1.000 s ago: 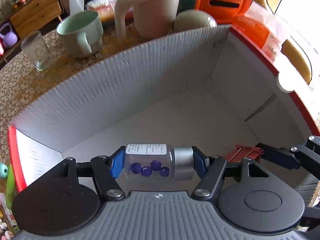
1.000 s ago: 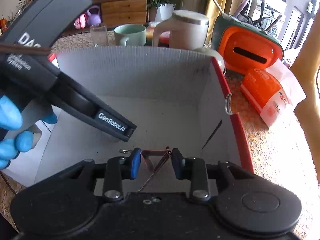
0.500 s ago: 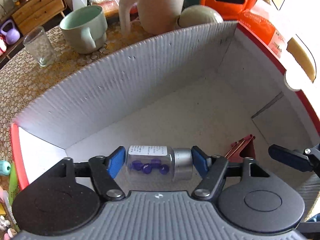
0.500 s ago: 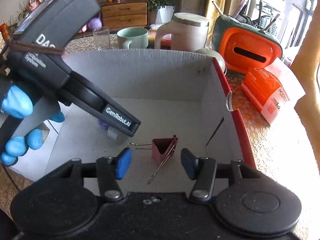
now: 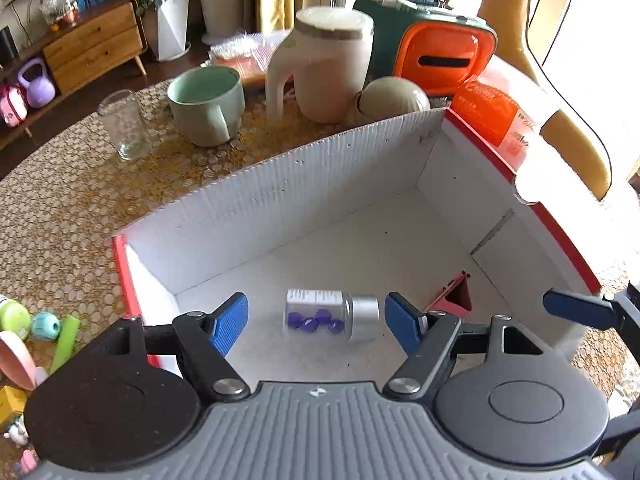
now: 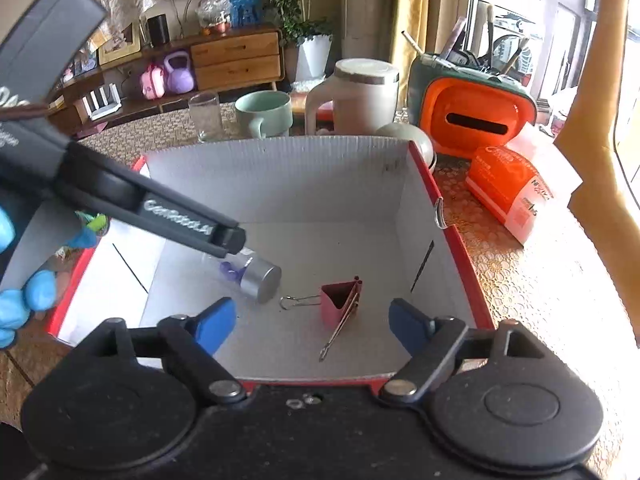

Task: Organize rigid objects
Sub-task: 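Withdraw both tools from the box back over the table items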

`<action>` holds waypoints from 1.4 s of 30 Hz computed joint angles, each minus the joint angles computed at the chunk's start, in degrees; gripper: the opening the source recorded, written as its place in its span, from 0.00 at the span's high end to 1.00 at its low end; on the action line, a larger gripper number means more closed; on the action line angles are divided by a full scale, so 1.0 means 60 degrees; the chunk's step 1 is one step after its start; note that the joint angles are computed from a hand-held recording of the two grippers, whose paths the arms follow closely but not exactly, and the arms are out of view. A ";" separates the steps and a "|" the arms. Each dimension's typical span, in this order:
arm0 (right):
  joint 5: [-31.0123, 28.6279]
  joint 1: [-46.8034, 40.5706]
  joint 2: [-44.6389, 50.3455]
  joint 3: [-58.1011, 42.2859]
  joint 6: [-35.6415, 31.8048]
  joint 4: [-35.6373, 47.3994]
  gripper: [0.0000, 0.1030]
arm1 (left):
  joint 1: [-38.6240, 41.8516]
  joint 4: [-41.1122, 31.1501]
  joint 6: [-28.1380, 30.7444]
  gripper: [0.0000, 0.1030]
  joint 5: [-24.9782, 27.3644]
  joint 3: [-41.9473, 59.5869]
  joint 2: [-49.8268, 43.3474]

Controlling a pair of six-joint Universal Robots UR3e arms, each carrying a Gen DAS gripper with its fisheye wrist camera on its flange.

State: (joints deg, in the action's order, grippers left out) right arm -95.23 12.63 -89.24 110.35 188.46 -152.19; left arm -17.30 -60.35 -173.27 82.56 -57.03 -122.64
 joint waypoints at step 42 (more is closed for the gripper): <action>-0.2662 0.4773 0.0886 -0.1969 0.2414 -0.1004 0.05 | 0.9529 -0.4953 0.7463 0.22 -0.6404 -0.8684 1.2327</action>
